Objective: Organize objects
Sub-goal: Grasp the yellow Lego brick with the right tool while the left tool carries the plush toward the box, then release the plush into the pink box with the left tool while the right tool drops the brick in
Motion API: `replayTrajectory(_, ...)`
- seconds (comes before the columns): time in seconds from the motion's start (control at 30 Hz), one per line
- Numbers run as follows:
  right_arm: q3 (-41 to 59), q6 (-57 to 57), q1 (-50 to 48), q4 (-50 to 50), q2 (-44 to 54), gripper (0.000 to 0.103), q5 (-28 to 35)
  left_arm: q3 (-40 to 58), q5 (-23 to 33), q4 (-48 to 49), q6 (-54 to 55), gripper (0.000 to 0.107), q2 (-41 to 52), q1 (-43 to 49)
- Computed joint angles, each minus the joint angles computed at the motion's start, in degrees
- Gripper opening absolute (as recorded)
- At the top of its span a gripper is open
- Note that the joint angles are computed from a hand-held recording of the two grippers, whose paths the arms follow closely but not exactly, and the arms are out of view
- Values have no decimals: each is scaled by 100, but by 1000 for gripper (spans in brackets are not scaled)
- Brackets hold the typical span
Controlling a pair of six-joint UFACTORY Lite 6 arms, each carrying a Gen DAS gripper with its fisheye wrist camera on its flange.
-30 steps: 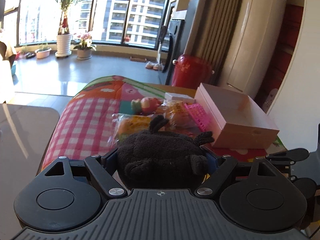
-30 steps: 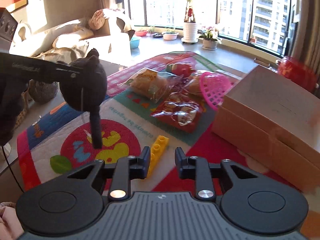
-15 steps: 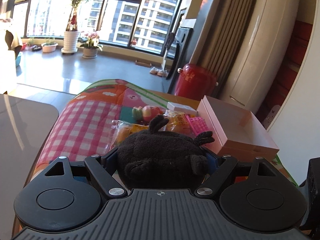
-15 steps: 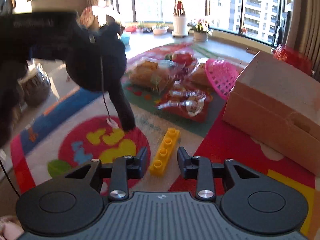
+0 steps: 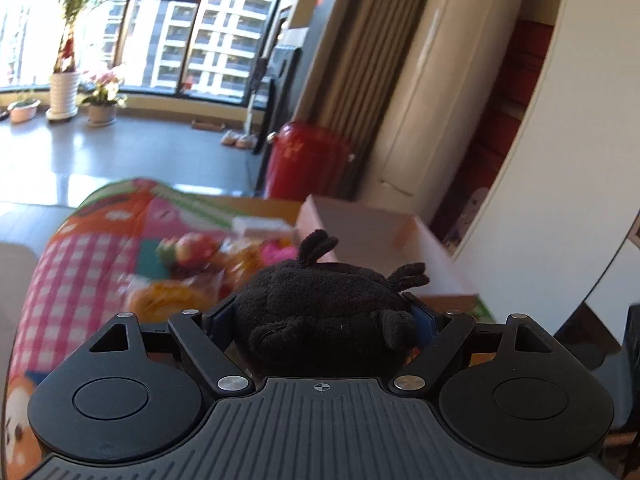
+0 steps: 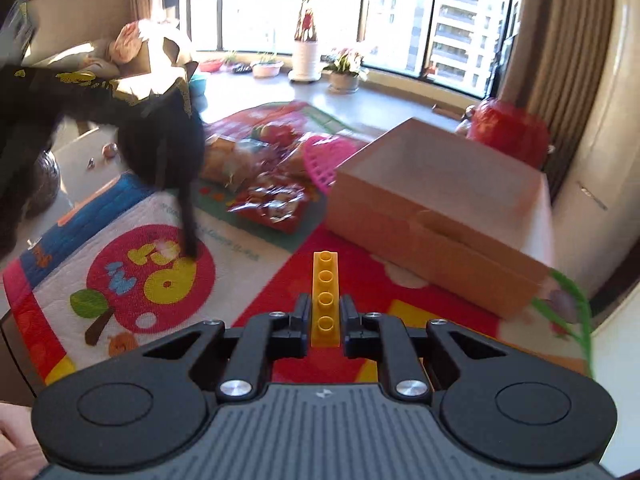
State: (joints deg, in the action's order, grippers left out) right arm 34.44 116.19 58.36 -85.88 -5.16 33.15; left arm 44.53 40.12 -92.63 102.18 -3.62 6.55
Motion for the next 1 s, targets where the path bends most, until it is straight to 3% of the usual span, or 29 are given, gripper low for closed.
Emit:
replayTrajectory(0.17, -485, -85, 378, 427, -807, 14, 620, 2110, -428, -907, -508, 90, 1293, -1403)
replayTrajectory(0.27, -760, -17, 468, 573, -1299, 14, 1002, 3698, -1284, -534, -785, 90, 2662, -2200)
replayTrajectory(0.33, -937, 44, 509, 639, -1615, 14, 1224, 4218, -1901, -937, -318, 88, 3347, -2588)
replayTrajectory(0.37, -1011, 79, 527, 662, -1741, 14, 1332, 4308, -1927, -1302, 42, 87, 3565, -2661)
replayTrajectory(0.53, -1184, -6, 339, 730, -2219, 14, 1545, 3492, -989, -3253, 1898, 87, 3414, -2418)
replayTrajectory(0.67, -906, -354, -499, 237, -2363, 14, 1213, 2262, -323, -3583, 2361, 87, 2597, -1674)
replayTrajectory(0.8, 54, -9, -2001, -966, -1375, 14, 356, 1209, -137, -3606, 2761, 87, 1953, -915)
replayTrajectory(0.83, 370, 115, -2276, -1165, -979, 19, 252, 1022, -132, -3549, 2832, 87, 1862, -714)
replayTrajectory(0.9, 930, 197, -2647, -1271, -292, 57, 0, 815, -216, -3590, 3085, 87, 1837, -409)
replayTrajectory(0.93, 1032, 484, -2662, -1478, -71, 87, -1, 710, -245, -3519, 3129, 87, 1814, -239)
replayTrajectory(0.97, 993, 972, -2562, -1819, 86, 99, 123, 703, -307, -3422, 3106, 87, 1867, -118)
replayTrajectory(1.0, 910, 1369, -2459, -2098, 205, 100, 222, 647, -335, -3253, 3022, 87, 1882, 21)
